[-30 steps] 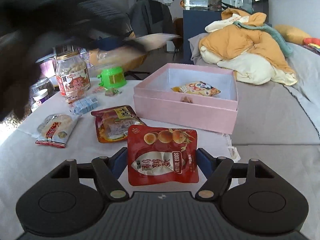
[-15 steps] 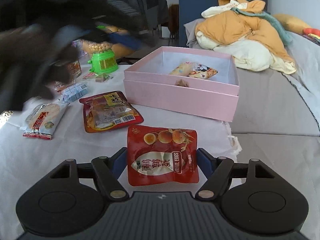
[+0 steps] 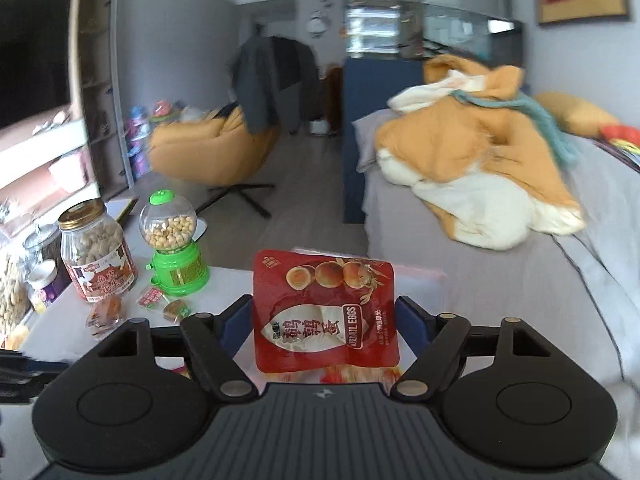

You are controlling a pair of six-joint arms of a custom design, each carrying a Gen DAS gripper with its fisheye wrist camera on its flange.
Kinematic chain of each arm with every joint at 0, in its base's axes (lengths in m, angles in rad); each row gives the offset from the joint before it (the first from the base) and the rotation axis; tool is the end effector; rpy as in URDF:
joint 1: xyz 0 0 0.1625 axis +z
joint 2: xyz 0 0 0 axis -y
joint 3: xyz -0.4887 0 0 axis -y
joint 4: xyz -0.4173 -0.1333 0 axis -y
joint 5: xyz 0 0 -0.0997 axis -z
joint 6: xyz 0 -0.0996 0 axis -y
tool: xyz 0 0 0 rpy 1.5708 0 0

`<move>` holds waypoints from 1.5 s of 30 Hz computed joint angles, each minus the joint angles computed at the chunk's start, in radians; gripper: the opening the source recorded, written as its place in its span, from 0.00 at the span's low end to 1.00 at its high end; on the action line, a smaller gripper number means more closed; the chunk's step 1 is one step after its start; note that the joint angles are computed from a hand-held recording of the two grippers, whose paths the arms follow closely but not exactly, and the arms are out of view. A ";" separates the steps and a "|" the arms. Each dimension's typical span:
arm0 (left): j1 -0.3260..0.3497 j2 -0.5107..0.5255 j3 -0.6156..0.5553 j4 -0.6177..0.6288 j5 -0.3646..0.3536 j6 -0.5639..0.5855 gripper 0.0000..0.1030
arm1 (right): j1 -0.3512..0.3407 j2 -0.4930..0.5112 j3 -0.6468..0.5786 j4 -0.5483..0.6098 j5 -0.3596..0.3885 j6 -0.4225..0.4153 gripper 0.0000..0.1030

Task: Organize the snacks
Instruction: 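Carry the red quail-egg bag over the pink box and open the right tool, then grasp the blue cube-candy pack with the right tool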

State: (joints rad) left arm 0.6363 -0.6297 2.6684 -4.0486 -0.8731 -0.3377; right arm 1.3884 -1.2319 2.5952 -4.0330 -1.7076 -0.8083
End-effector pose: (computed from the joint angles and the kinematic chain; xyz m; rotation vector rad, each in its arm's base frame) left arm -0.1477 -0.3544 0.0511 0.5713 2.5862 -1.0443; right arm 0.0485 -0.3970 0.2590 0.6055 -2.1791 1.1438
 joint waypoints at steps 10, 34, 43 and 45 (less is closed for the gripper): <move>0.052 0.089 0.027 -0.203 0.109 0.057 0.33 | 0.060 0.158 -0.083 0.115 -0.080 0.105 0.77; 0.000 0.113 0.135 -0.291 0.053 -0.020 0.33 | 0.283 0.420 -0.251 0.306 -0.228 0.088 0.06; -0.081 0.096 0.127 -0.033 0.172 -0.212 0.33 | 0.214 0.425 -0.227 0.296 -0.101 0.194 0.81; -0.085 0.108 0.144 -0.048 0.156 -0.238 0.33 | 0.217 0.472 -0.256 0.292 -0.103 0.192 0.81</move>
